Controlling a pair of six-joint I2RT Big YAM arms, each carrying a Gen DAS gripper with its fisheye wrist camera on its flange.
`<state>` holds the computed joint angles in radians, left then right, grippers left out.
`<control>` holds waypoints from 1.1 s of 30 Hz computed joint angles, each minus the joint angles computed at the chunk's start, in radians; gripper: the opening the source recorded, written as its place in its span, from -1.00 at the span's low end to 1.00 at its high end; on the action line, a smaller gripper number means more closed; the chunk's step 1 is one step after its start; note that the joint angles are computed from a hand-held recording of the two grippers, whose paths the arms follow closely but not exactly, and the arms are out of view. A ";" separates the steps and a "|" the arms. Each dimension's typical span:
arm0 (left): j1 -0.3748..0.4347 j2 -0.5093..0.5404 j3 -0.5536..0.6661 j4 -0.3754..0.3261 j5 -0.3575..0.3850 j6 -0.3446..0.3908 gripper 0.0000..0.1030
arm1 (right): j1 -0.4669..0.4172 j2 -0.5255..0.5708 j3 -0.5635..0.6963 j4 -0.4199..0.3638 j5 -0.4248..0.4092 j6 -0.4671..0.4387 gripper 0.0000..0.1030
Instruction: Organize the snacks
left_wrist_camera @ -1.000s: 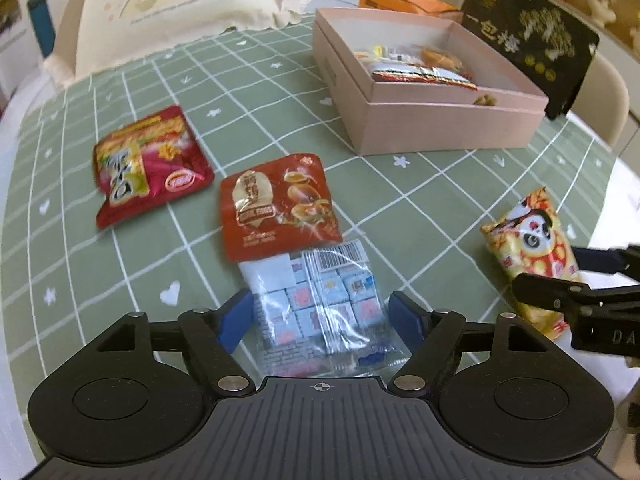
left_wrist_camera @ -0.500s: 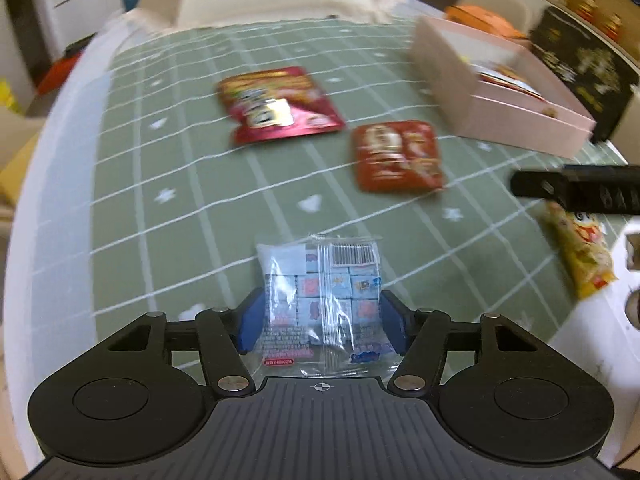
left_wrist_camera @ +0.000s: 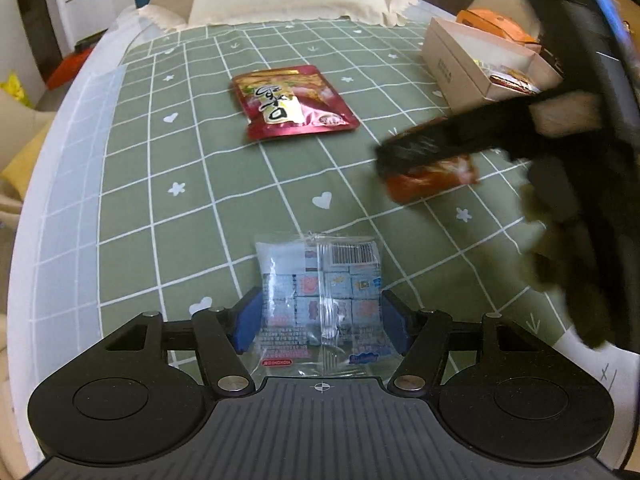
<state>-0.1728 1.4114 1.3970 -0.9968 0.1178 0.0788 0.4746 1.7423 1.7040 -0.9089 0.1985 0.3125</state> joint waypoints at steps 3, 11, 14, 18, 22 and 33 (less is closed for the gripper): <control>-0.008 0.000 -0.001 0.004 -0.007 0.005 0.38 | -0.017 -0.078 -0.085 0.008 -0.056 -0.013 0.30; -0.037 0.030 0.030 -0.014 -0.033 0.033 0.46 | -0.031 -0.356 -0.355 0.036 -0.039 -0.025 0.30; -0.042 0.029 0.028 -0.005 0.018 0.039 0.30 | -0.032 -0.426 -0.407 0.043 0.033 0.008 0.30; -0.063 0.033 0.033 -0.014 0.092 0.058 0.28 | -0.042 -0.497 -0.460 0.040 0.110 0.056 0.30; -0.101 0.033 0.030 -0.008 0.073 0.090 0.28 | -0.065 -0.533 -0.506 0.032 0.218 0.101 0.30; -0.096 0.039 0.050 -0.027 0.115 0.076 0.26 | -0.138 -0.550 -0.562 -0.013 0.198 0.196 0.30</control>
<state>-0.2688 1.4500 1.4468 -1.0237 0.2324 0.1548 0.3367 1.1927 1.1424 -0.9221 0.3970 0.5082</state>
